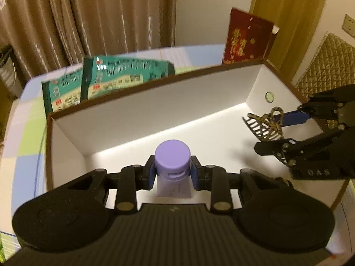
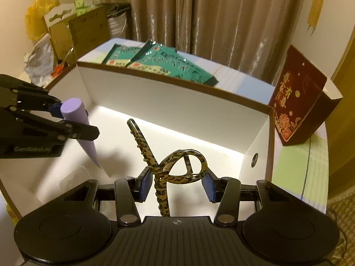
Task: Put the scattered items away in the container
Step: 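Lift the purple tube and leopard clip over the box with both grippers, then open both grippers to release the tube and clip into the box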
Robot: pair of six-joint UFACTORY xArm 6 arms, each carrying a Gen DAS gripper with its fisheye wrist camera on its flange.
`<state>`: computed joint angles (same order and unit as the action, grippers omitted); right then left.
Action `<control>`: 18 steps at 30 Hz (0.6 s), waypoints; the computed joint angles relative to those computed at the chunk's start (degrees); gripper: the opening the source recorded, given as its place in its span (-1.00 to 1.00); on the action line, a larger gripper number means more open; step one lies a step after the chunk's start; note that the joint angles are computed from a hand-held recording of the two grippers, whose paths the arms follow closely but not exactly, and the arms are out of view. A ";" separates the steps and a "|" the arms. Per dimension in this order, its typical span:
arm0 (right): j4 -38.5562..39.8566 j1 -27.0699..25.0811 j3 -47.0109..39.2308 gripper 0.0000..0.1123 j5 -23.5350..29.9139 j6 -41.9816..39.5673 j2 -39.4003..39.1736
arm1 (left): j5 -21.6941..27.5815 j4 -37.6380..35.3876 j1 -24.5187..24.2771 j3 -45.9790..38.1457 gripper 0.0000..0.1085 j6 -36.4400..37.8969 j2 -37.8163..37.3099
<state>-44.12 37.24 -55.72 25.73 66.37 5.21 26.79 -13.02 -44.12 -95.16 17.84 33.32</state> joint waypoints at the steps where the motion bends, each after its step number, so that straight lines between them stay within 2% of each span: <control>1: 0.81 -0.02 -0.15 -0.19 0.15 -0.71 0.26 | 0.78 1.52 0.04 -1.01 -0.52 -1.19 0.85; 8: 4.81 -0.15 -0.66 -0.19 1.05 -4.43 1.35 | 1.87 5.87 -0.30 -4.85 -0.51 -3.59 3.90; 11: 5.46 -0.24 -0.76 -0.20 1.20 -4.68 1.48 | 4.30 6.13 -0.22 -7.00 -0.50 -4.24 5.12; 18: 5.89 -0.26 -1.41 -0.22 1.55 -5.42 1.75 | 4.99 8.39 -0.08 -5.85 -0.31 -6.20 4.86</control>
